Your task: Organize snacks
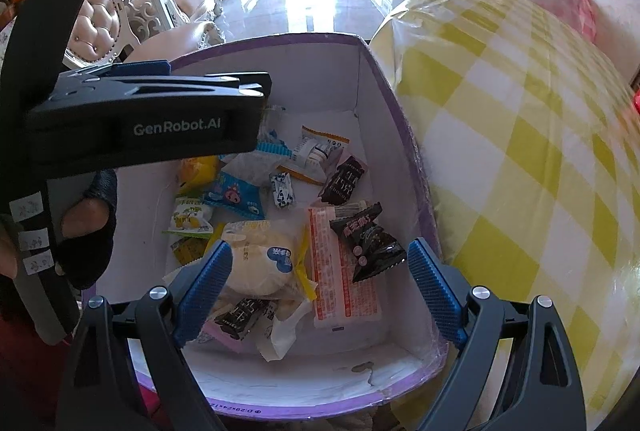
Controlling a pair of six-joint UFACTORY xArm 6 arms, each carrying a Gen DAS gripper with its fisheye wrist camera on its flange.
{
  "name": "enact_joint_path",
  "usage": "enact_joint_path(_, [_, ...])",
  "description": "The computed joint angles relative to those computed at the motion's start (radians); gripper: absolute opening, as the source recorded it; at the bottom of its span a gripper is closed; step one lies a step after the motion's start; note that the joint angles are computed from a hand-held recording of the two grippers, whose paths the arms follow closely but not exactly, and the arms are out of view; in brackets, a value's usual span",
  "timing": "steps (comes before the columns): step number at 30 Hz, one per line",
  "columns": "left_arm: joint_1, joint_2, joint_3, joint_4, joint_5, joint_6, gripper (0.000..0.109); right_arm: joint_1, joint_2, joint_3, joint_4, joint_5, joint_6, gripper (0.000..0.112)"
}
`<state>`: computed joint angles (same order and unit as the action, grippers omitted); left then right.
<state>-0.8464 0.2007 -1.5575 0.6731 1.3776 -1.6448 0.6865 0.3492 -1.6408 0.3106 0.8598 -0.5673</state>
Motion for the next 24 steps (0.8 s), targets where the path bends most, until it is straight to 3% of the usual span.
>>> enact_joint_path(24, [0.012, -0.003, 0.012, -0.035, -0.023, 0.017, 0.102, 0.001, 0.007, 0.008, -0.010, 0.011, 0.009, 0.087])
